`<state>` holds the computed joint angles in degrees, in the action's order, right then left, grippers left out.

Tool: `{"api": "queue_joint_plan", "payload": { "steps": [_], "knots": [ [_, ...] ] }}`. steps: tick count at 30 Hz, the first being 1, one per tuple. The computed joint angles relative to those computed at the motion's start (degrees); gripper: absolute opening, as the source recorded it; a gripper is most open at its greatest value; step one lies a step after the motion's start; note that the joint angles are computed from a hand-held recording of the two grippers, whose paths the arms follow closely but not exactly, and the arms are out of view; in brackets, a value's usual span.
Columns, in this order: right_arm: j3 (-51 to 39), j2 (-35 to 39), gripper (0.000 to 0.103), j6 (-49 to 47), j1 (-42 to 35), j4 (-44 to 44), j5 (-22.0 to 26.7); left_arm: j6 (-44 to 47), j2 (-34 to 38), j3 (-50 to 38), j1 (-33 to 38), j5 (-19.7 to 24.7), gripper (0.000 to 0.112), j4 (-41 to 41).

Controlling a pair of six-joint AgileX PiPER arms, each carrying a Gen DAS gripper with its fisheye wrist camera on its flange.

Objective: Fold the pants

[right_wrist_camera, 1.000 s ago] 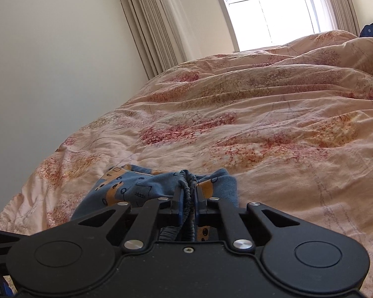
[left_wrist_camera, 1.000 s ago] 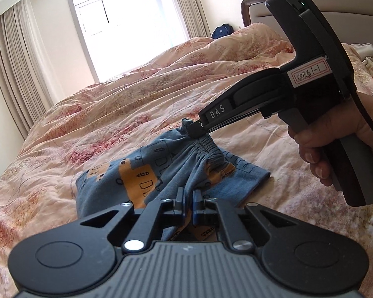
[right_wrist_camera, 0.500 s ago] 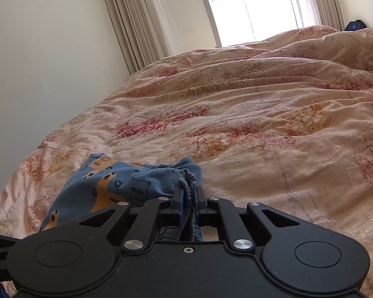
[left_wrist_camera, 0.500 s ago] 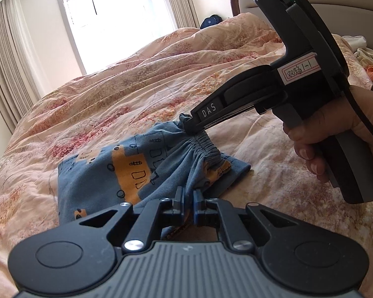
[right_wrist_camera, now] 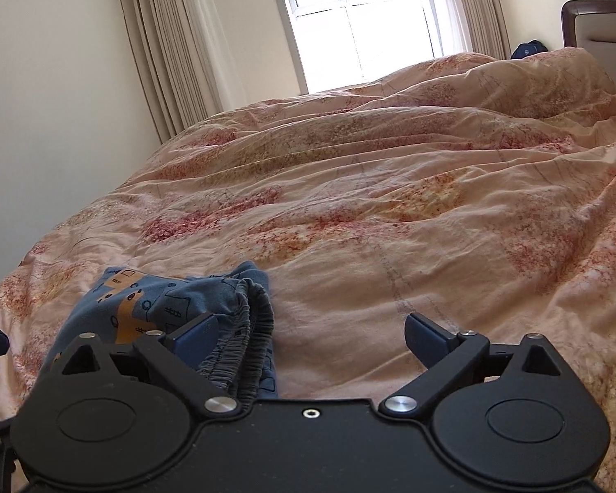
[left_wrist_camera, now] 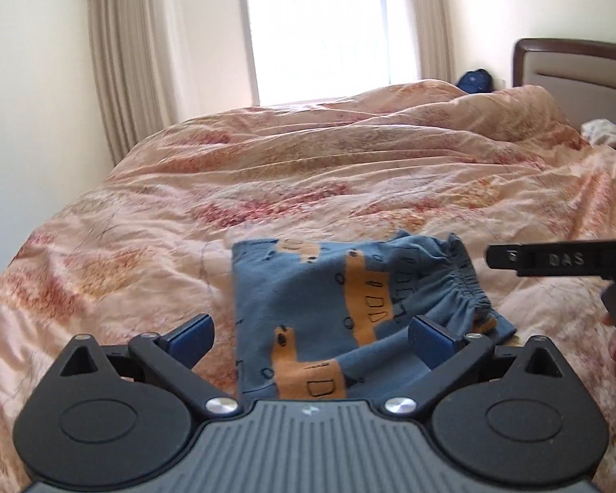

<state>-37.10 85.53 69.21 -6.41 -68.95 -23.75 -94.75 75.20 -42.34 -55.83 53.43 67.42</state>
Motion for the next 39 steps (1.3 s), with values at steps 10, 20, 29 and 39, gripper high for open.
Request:
{"api": "queue_joint_plan", "payload": {
  "steps": [10, 20, 29, 39],
  "knots": [
    [0.04, 1.08, 0.102, -25.93, 11.65, 24.53, 8.51, 1.43, 2.42, 2.45, 14.0, -5.05, 0.103, -5.4],
    [4.92, 3.76, 0.102, -22.37, 7.16, 17.13, 1.32, -7.84, -2.57, 10.92, 13.39, -10.35, 0.103, -4.81],
    [7.77, 0.92, 0.103, -23.27, 5.63, 15.92, -1.65, 7.08, -3.64, 5.59, 15.06, -7.65, 0.103, -15.49],
    [-1.46, 4.97, 0.103, -25.42, 8.3, 17.97, -4.7, 14.33, 4.1, -5.33, 24.07, -12.64, 0.103, -13.43]
  ]
}}
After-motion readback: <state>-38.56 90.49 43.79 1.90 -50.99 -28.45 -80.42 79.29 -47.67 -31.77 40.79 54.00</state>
